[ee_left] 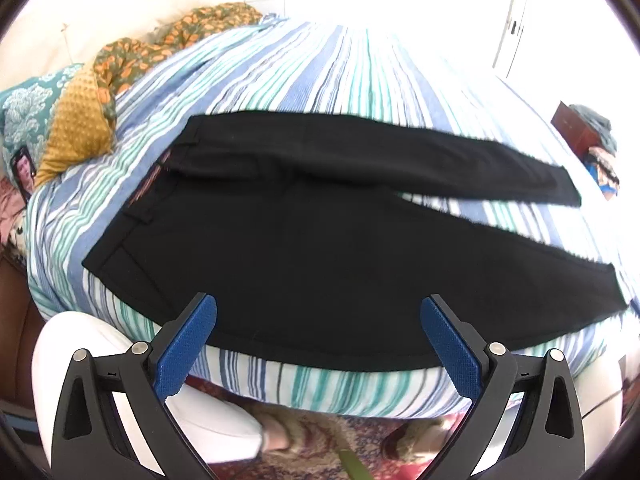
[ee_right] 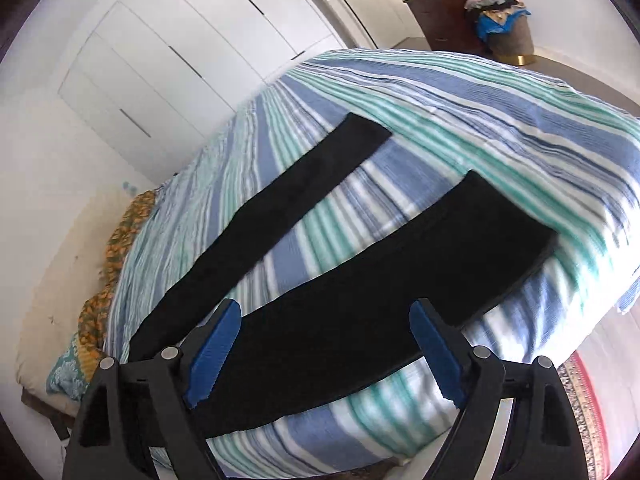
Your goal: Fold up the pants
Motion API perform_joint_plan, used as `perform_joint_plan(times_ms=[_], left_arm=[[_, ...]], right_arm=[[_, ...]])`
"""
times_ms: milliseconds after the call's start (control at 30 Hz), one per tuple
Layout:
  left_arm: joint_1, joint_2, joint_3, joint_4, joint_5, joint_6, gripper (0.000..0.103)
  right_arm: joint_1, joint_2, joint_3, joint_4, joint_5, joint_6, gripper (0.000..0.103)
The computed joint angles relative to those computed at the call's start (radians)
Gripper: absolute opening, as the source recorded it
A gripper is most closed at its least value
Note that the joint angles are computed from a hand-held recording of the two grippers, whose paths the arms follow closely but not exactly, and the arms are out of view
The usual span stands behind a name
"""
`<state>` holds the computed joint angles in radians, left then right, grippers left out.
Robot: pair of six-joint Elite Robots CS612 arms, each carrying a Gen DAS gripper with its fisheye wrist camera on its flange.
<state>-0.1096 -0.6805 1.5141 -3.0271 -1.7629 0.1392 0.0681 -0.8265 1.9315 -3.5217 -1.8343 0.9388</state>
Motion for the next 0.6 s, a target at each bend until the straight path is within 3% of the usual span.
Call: perform_joint_plan(times_ms=[67, 133, 233, 300, 367, 433, 600], left_arm=[[0.006, -0.004, 0.002, -0.022, -0.015, -0.039, 0.102], [0.011, -0.001, -0.003, -0.023, -0.027, -0.074, 0.102], [0.017, 0.013, -0.02, 0.003, -0.027, -0.088, 0.102], [0.02, 0.022, -0.035, 0.026, -0.028, -0.109, 0.102], [0.029, 0.026, -0.048, 0.048, -0.05, -0.141, 0.102], [0.034, 0.028, -0.052, 0.043, -0.06, -0.169, 0.102], [0.021, 0.039, -0.065, 0.005, -0.001, -0.153, 0.102]], right_arm=[[0.055, 0.042, -0.059, -0.019, -0.004, 0.012, 0.088], [0.098, 0.087, -0.121, -0.022, 0.044, 0.0, 0.088], [0.135, 0.102, -0.184, 0.067, 0.153, -0.155, 0.088], [0.154, 0.099, -0.214, 0.123, 0.128, -0.26, 0.088], [0.161, 0.096, -0.228, 0.137, 0.096, -0.298, 0.088], [0.15, 0.088, -0.224, 0.141, 0.112, -0.287, 0.088], [0.102, 0.058, -0.21, 0.17, 0.092, -0.272, 0.088]])
